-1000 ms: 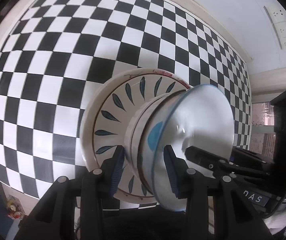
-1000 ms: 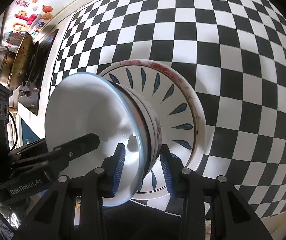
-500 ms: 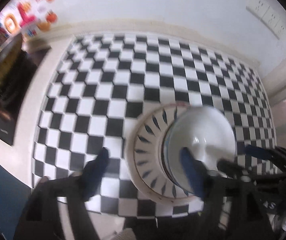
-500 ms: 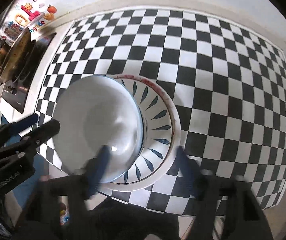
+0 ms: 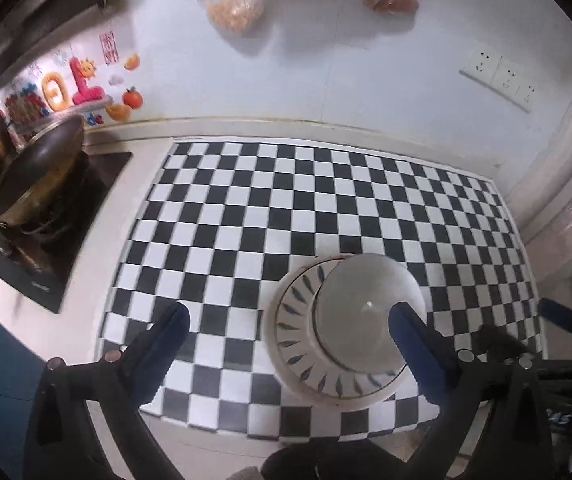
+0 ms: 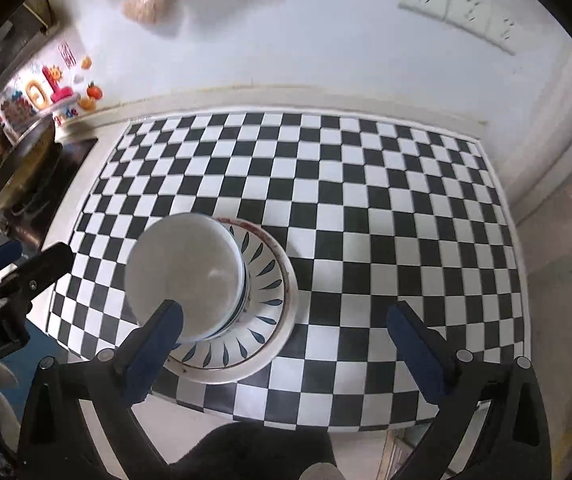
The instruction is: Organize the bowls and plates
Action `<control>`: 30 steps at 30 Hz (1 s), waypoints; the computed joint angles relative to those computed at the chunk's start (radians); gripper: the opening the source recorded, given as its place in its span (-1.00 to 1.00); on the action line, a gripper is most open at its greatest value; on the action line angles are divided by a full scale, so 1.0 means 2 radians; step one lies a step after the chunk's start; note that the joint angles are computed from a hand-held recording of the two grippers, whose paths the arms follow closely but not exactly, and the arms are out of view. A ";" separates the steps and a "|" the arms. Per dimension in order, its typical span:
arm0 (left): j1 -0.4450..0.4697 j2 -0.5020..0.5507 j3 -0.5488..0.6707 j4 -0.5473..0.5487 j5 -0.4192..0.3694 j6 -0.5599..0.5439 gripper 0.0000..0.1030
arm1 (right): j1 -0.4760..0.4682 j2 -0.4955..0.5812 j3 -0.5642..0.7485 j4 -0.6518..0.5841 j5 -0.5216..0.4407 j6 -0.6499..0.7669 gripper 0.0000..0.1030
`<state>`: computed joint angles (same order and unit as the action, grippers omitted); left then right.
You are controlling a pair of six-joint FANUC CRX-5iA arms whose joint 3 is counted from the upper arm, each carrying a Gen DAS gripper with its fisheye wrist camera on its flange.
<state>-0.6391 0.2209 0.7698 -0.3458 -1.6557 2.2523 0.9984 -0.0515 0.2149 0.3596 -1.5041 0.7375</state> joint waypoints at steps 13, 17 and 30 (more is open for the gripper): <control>-0.101 0.024 0.119 -0.116 -0.109 0.011 0.98 | 0.086 -0.071 -0.012 0.063 -0.045 -0.049 1.00; -0.142 0.035 0.165 -0.159 -0.147 0.008 0.98 | 0.132 -0.091 -0.011 0.093 -0.069 -0.070 1.00; -0.274 0.055 0.262 -0.293 -0.244 0.012 0.98 | 0.357 -0.133 -0.006 0.221 -0.208 -0.189 1.00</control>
<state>-1.1862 0.3301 1.2947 -0.9317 -2.1444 2.2754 1.7128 -0.3168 0.2023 0.8021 -1.9191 0.3590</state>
